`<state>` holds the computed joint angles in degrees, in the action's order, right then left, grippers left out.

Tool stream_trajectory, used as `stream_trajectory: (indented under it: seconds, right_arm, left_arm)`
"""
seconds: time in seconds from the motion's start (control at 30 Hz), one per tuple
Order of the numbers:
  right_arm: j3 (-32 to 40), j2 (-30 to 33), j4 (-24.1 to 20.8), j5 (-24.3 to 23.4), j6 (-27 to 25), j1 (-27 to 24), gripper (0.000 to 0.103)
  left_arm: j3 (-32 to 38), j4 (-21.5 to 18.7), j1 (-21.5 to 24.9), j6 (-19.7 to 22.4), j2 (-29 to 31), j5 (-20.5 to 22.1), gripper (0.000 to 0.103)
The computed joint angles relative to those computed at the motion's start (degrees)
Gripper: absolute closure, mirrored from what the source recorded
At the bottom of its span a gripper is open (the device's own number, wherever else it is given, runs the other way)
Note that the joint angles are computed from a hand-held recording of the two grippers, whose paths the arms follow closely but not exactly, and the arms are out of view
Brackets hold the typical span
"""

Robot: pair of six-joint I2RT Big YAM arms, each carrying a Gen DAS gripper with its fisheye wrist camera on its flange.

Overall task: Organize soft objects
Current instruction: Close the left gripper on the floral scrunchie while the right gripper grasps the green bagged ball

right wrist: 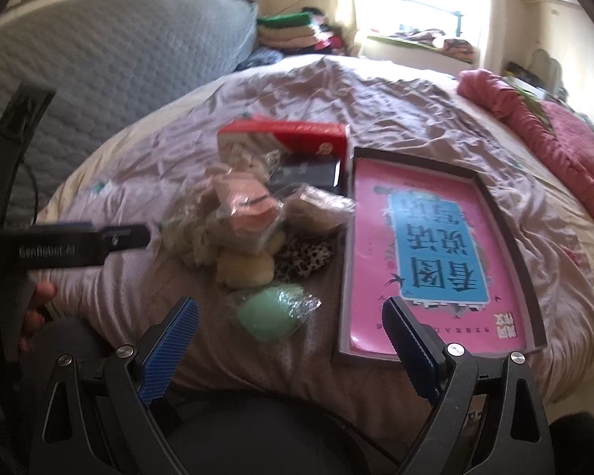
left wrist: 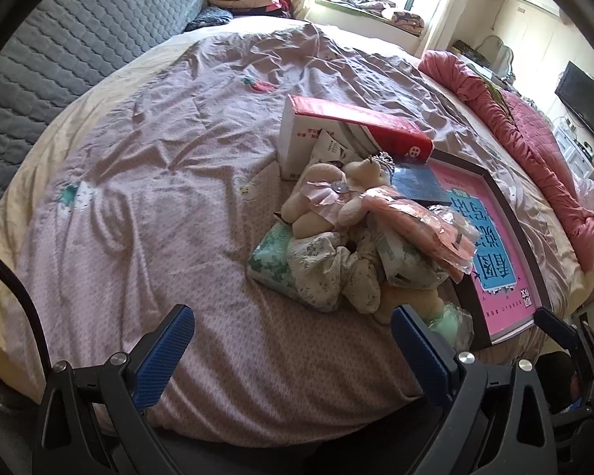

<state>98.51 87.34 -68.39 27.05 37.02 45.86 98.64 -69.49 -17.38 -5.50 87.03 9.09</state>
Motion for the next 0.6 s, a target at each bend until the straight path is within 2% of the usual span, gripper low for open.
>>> stream_trajectory:
  seconds: [0.07,0.27,0.4,0.53,0.6]
  right_arm:
    - [0.51,1.11,-0.53,-1.51,-3.43,-0.53,0.009]
    - [2.88,5.52,-2.66,-0.61,-13.21,-0.76,0.009]
    - [4.83,8.29,-3.81,0.12,-18.04,-0.55,0.009]
    - [5.76,10.03,-3.97,0.54,-19.99,-0.69,0.01]
    - [5.11,9.93,-3.09,-0.95,-19.84,-1.16,0.02]
  left_arm:
    - [0.84,-0.93,0.0,0.54,1.22,1.0,0.003]
    - [1.76,-1.35,-0.11,1.47,3.49,1.05,0.003]
    - [3.02,-1.75,-0.1,2.06,5.11,1.96,0.012]
    - [4.0,-2.17,0.06,2.2,6.33,3.18,0.017]
    - [4.3,-1.98,0.04,2.46,6.71,3.27,0.021]
